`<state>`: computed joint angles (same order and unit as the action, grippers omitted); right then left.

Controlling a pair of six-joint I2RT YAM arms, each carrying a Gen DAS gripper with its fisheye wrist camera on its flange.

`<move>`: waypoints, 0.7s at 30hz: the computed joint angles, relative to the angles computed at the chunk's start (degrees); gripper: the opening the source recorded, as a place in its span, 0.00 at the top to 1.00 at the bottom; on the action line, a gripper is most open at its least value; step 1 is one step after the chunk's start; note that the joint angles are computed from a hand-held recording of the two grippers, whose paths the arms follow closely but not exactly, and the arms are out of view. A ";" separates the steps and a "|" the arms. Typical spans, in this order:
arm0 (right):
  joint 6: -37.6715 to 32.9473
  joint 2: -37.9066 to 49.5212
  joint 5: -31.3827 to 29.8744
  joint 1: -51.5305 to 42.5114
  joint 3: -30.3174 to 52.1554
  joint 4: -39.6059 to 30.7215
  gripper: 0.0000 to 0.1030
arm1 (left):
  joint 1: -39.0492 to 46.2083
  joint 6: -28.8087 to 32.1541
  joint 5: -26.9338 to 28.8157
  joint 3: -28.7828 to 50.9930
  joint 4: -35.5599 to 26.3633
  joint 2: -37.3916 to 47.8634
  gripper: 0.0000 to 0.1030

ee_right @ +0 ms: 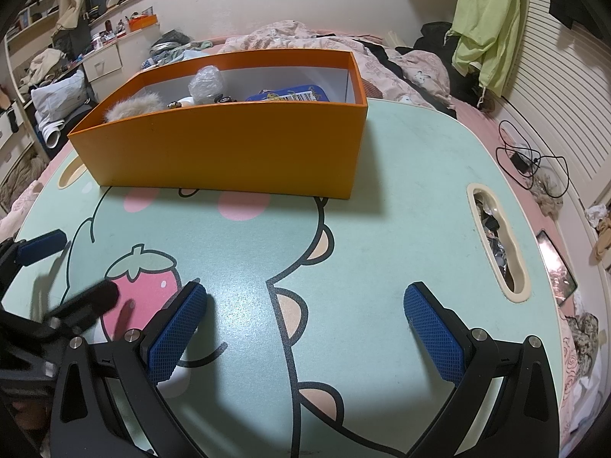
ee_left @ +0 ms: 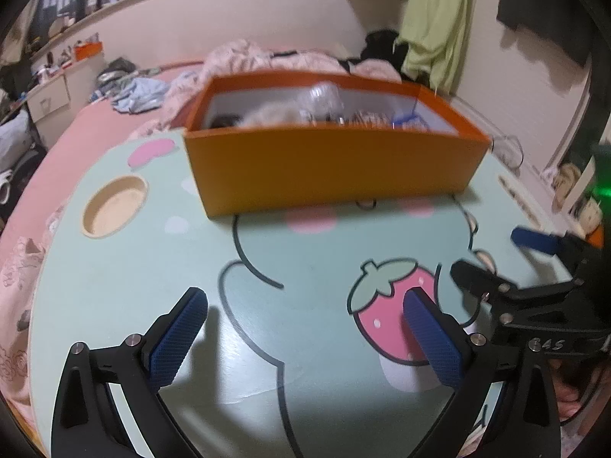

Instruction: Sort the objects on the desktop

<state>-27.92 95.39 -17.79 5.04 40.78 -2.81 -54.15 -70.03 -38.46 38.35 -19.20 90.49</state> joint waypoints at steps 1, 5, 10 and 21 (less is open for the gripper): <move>-0.07 0.04 -0.05 -0.08 0.06 -0.05 0.00 | -0.41 0.04 -1.20 -0.48 -0.22 -1.39 0.03; -0.39 0.16 -0.26 -0.44 0.27 -0.25 0.00 | -0.62 1.27 -3.36 -0.74 -2.48 -5.84 0.05; -0.52 0.20 -0.34 -0.60 0.34 -0.33 0.00 | 0.48 3.37 -5.30 -1.89 -5.40 -13.13 0.07; -0.45 0.21 -0.31 -0.52 0.39 -0.36 0.00 | 13.55 15.03 2.05 0.91 -11.56 -23.66 0.42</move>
